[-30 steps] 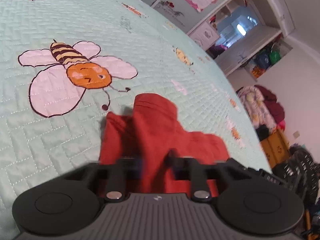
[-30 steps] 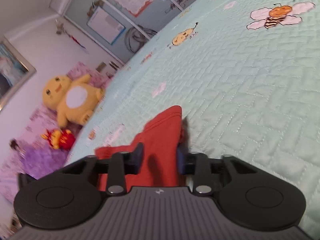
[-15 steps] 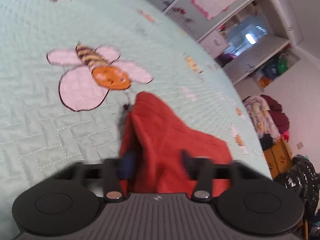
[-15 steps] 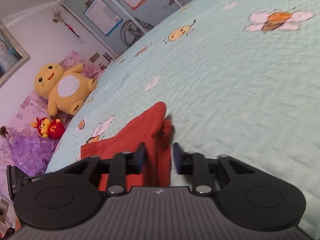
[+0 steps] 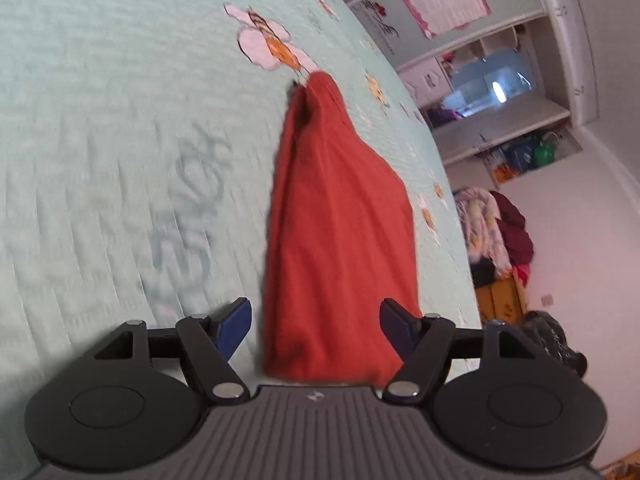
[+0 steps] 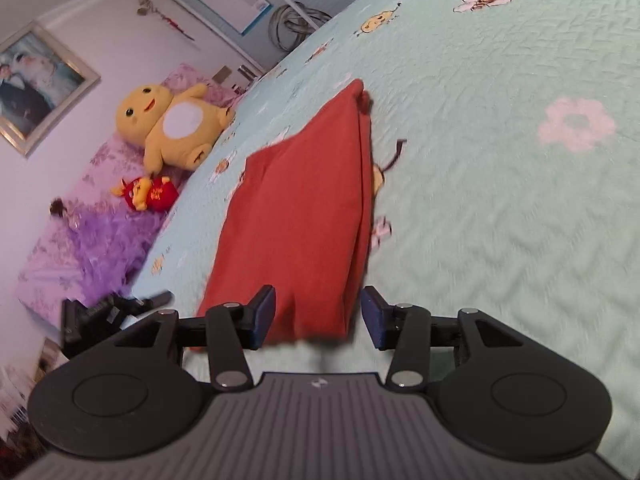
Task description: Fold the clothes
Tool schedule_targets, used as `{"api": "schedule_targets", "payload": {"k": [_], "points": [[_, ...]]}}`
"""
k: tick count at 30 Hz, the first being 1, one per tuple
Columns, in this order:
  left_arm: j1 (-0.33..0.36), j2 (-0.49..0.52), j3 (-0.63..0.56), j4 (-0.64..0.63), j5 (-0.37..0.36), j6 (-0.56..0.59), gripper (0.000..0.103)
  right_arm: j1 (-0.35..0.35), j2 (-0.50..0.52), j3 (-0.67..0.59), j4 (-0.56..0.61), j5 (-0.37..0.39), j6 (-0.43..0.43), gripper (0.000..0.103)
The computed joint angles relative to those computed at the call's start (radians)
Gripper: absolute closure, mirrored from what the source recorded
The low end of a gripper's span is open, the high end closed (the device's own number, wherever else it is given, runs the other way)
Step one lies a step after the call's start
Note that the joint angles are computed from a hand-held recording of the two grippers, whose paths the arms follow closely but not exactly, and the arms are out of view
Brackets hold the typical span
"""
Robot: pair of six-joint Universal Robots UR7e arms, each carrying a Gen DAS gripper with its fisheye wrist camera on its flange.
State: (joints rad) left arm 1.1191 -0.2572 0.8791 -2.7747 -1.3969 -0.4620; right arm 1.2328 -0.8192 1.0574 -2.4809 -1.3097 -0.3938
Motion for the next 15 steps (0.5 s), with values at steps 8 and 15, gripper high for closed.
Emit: {"api": "schedule_targets", "payload": {"k": [8, 15], "points": [[0.015, 0.070, -0.103, -0.003, -0.066, -0.045, 0.030, -0.029, 0.039, -0.048, 0.039, 0.134, 0.114, 0.054], [0.034, 0.060, -0.085, -0.043, -0.179, -0.038, 0.031, -0.050, 0.075, -0.132, 0.133, 0.264, 0.110, 0.053]]}}
